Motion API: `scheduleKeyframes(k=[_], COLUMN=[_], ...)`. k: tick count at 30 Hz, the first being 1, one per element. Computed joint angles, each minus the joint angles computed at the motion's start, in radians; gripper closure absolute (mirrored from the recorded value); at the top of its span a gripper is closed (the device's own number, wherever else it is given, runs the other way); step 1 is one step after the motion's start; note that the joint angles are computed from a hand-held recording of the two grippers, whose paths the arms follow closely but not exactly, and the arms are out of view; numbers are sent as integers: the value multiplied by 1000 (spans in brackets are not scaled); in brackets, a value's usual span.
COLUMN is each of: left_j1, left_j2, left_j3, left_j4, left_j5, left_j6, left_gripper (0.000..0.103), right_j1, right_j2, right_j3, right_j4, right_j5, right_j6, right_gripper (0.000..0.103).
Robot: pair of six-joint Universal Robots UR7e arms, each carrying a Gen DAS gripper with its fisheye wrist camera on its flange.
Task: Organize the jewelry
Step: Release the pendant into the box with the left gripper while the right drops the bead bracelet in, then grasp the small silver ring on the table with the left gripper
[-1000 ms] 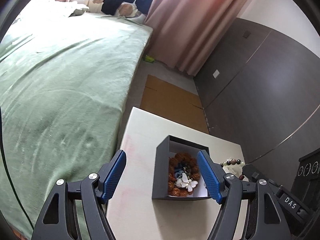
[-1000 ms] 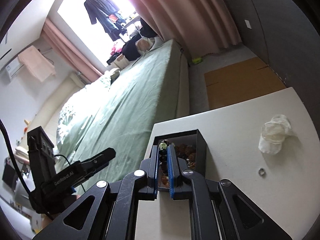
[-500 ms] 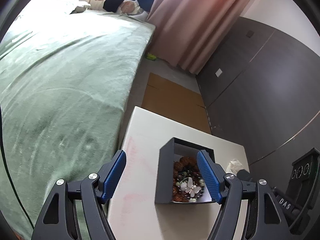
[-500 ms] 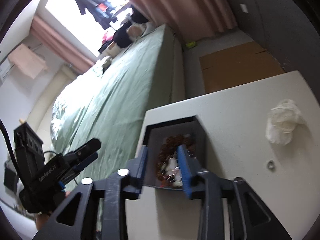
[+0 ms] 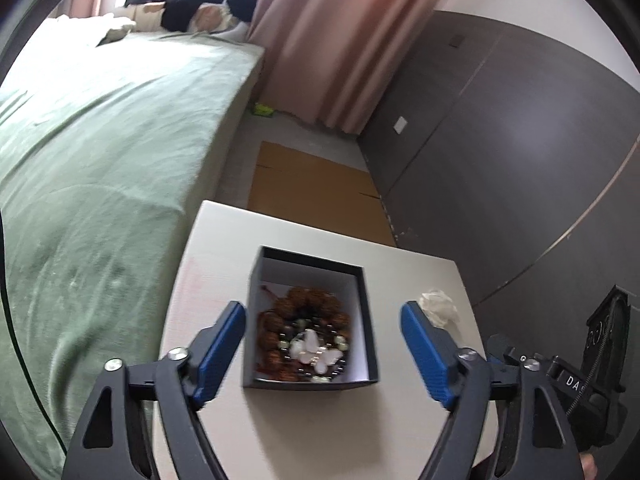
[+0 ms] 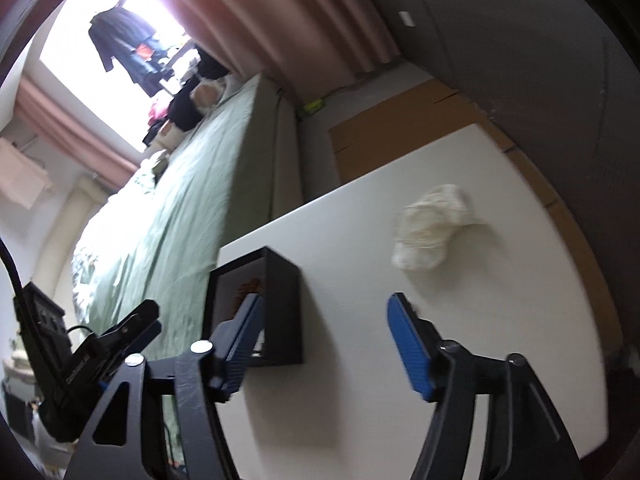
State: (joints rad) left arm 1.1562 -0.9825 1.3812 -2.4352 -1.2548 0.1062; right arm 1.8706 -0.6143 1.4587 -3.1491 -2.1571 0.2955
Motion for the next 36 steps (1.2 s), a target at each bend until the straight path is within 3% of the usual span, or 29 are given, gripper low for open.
scheduleKeyframes(k=[3,6,10,15,21,25,30,36], left_j1=[-13,-27,-50,-73,-94,-101,-111,-119], left_j2=[-1,-2,-2,7,27,50,89,143], left_j3=[21,43,74,99,126,134,114,62], left_j4=[-9,-10,-18,-2,-11,-20,18,101], left_j5=[4,3,-2,4,14,16,43,90], left_j6=[4,7,16,24,48,65,60,-3], left_gripper=[15,12,9,9,9,9,30,44], right_j1=[2,-4,-9,-28,-40,-61,-84,-116], right_j2=[-29,-67,-107,-166,-214,-252,-279,-304], right_j3=[36,81,135,209,263,306,338,358], right_j4=[7,-2,-32,-42,-13,-7,-16,-13], right_j5=[-45,-55,-95,-89,-180,-168,-154,-107], right_j6=[25,54,77,119,172,202,235,260], right_gripper=[30,17,9,9,9,9,9,9])
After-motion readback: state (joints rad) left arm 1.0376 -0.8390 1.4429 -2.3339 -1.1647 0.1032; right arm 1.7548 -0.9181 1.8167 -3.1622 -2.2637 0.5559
